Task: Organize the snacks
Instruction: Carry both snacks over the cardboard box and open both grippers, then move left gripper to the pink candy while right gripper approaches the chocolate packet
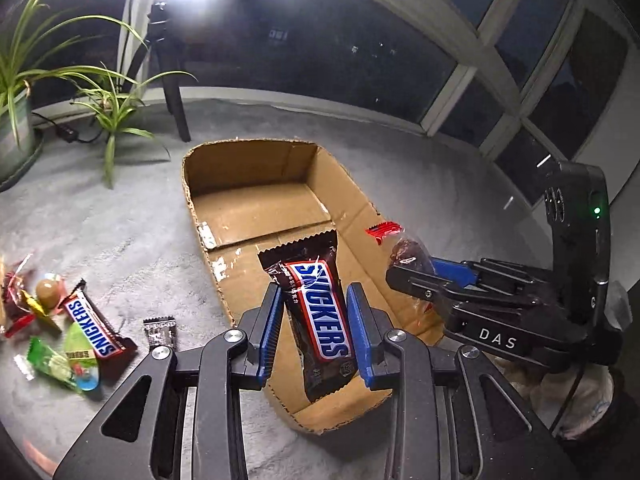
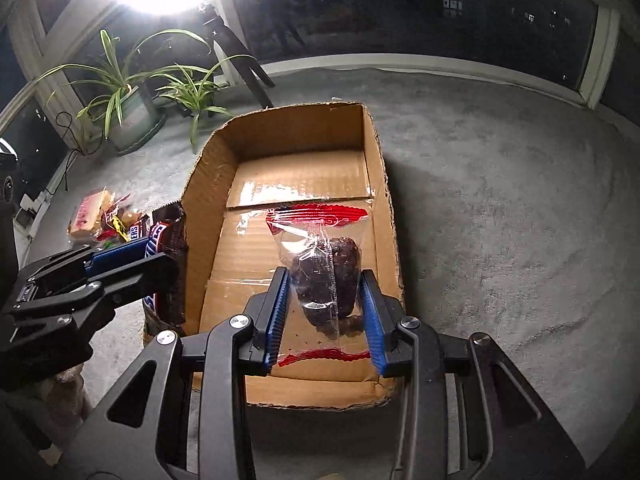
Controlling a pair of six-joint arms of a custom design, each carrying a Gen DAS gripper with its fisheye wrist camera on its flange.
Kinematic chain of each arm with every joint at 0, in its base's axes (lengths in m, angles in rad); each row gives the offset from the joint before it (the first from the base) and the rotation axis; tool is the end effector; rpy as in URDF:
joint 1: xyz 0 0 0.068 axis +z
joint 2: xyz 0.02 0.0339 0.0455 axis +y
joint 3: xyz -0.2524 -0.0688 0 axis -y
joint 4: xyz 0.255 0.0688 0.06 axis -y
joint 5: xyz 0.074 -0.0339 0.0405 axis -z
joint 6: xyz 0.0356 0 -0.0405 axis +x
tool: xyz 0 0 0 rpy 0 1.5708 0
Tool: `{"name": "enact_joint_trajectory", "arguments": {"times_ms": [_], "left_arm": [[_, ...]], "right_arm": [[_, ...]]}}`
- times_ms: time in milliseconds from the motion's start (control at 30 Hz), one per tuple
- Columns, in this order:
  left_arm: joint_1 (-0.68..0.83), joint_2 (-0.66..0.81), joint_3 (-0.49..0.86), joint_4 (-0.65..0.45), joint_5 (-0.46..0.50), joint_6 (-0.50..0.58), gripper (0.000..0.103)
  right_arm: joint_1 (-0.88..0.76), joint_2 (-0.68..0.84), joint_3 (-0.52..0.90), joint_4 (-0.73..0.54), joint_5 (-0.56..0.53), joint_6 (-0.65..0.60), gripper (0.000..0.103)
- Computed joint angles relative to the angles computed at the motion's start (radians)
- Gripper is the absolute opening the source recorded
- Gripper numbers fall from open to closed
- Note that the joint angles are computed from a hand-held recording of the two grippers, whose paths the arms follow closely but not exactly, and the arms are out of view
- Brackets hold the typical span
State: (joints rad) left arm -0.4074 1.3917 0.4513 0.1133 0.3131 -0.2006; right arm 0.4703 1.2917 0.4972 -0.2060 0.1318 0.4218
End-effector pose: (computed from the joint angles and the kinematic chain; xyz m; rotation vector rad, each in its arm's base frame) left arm 0.2223 -0.1079 0.1119 0.4019 2.4155 -0.6534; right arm 0.2080 0.1005 0.1242 -0.0126 2.5672 0.1718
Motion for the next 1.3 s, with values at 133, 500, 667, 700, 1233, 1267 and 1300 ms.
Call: {"name": "enact_joint_trajectory", "arguments": {"times_ms": [133, 500, 667, 700, 1233, 1267, 1300], "left_arm": [[-0.006, -0.003, 0.01, -0.026, -0.017, -0.015, 0.033], [0.072, -0.161, -0.035, -0.107, 0.032, 0.029, 0.034], [0.165, -0.278, -0.076, -0.185, 0.058, 0.095, 0.034], [0.208, -0.31, -0.086, -0.218, 0.08, 0.121, 0.034], [1.041, -0.345, -0.084, -0.673, 0.341, 0.764, 0.034], [1.091, -0.312, -0.083, -0.687, 0.344, 0.813, 0.034], [1.117, -0.286, -0.079, -0.691, 0.343, 0.838, 0.034]], "right_arm": [[0.004, 0.002, 0.003, 0.002, 0.011, 0.008, 0.042], [0.084, -0.071, 0.017, -0.052, 0.072, 0.081, 0.042], [0.166, -0.105, 0.045, -0.078, 0.107, 0.13, 0.042], [0.197, -0.106, 0.057, -0.085, 0.123, 0.143, 0.042], [0.439, 0.226, 0.312, 0.022, 0.073, 0.168, 0.042], [0.446, 0.257, 0.33, 0.029, 0.063, 0.169, 0.042], [0.455, 0.293, 0.352, 0.036, 0.05, 0.168, 0.042]]}}
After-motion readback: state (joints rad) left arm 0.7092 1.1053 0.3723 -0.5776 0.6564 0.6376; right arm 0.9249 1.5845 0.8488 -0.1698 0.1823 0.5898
